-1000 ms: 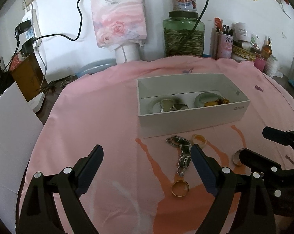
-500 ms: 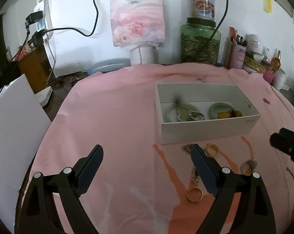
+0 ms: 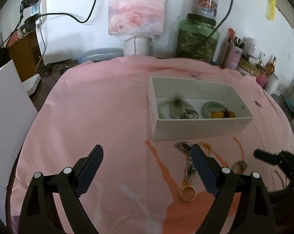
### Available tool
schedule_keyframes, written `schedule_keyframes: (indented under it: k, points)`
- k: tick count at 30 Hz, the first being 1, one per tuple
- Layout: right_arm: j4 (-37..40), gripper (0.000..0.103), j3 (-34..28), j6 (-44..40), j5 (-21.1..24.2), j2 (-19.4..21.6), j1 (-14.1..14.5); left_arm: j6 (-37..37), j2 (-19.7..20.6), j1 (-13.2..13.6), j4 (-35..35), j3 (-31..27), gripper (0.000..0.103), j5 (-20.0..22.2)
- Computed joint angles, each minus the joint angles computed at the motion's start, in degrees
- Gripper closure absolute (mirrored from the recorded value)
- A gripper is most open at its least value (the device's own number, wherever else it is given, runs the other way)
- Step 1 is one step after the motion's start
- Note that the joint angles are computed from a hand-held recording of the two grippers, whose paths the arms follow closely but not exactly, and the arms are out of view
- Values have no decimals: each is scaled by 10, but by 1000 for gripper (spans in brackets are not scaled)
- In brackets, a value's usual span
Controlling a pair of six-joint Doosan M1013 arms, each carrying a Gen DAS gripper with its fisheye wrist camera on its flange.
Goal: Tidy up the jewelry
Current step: 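Grasp the large silver ring with the right tool and lift it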
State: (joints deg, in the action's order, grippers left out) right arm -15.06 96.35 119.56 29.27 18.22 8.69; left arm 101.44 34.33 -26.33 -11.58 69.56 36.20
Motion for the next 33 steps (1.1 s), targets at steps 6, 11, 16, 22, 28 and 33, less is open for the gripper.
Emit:
schedule_keyframes:
  k: [6, 11, 16, 22, 28, 33]
  points:
    - [-49, 51, 0, 30, 10, 5, 6, 83, -3, 2, -69, 3, 21, 10]
    - [-51, 75, 0, 27, 8, 3, 4, 149, 4, -2, -104, -2, 40, 47]
    - [-30, 75, -1, 19, 7, 3, -2, 165, 13, -12, -85, -7, 53, 72]
    - [-14, 75, 0, 24, 7, 0, -12, 174, 15, -22, -53, -3, 68, 58]
    - [-9, 75, 1, 25, 5, -1, -13, 186, 19, -18, -74, -9, 92, 63]
    - [-4, 75, 12, 42, -21, -14, -21, 201, 4, -12, -104, 7, 92, 33]
